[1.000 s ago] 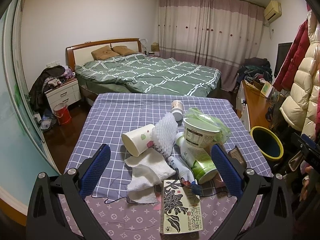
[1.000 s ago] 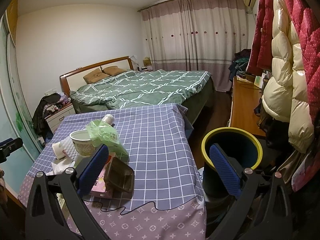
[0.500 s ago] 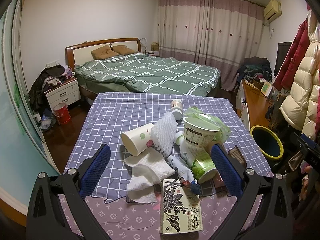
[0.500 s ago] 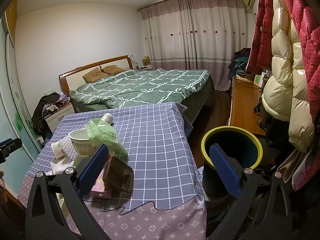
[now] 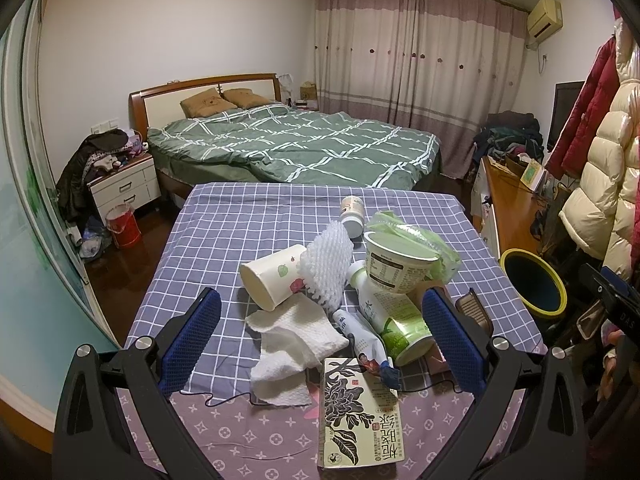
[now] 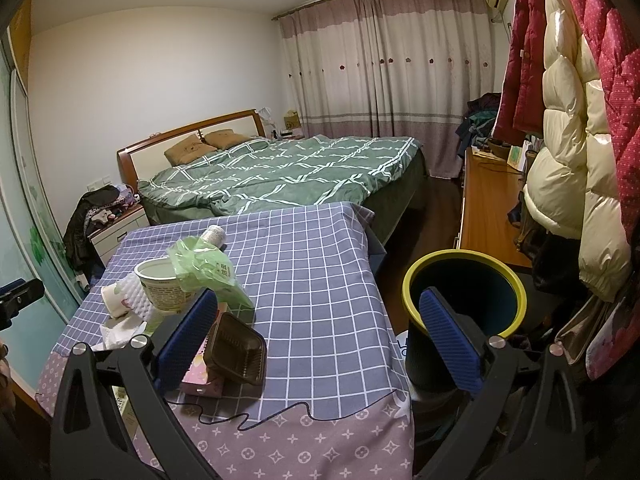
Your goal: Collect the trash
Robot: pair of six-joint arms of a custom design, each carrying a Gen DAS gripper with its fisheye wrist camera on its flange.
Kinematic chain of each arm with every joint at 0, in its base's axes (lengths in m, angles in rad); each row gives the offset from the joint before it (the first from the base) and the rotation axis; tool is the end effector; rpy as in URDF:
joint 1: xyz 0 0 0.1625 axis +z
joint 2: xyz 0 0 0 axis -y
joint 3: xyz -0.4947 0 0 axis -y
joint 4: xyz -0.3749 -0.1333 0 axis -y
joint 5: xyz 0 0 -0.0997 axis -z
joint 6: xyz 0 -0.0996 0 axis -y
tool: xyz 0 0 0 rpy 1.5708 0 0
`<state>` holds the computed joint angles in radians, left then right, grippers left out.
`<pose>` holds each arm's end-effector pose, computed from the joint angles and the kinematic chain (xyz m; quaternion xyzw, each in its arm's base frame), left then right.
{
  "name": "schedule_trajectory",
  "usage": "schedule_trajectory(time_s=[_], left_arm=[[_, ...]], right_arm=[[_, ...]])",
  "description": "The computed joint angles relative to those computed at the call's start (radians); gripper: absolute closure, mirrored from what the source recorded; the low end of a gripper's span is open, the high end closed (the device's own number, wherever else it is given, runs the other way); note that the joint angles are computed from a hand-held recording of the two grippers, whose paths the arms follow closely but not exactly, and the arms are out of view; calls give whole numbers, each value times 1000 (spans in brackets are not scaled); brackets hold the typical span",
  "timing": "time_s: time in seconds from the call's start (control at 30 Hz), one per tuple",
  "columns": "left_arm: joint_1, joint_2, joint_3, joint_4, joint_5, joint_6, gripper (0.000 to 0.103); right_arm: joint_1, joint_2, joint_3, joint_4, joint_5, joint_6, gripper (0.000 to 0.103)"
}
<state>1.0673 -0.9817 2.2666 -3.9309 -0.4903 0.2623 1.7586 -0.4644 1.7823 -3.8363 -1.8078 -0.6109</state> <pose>-0.0327 -0.5177 0.2795 0.0309 0.7817 -0.4891 0.3858 0.2336 -0.6406 0.0455 0.2939 -0.8350 0.4209 0.1980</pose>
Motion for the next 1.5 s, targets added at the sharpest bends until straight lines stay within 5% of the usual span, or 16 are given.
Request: schedule_trajectory(time_s=[0.6, 0.9, 1.07, 1.3, 1.5], left_arm=[[4, 0, 1, 13, -2, -12, 4], [37, -5, -16, 65, -24, -43, 4], [65, -4, -29, 97, -46, -58, 4], [109, 2, -55, 81, -78, -20, 4], [138, 0, -76, 88, -104, -1, 4]], right_arm=[[-2, 0, -4, 8, -4, 2, 7], [8, 21, -54, 103, 21, -18, 7], [27, 41, -131, 271, 73, -30, 7], [76, 124, -308, 527, 77, -82, 35], [115, 207, -471, 696, 36, -125, 45]])
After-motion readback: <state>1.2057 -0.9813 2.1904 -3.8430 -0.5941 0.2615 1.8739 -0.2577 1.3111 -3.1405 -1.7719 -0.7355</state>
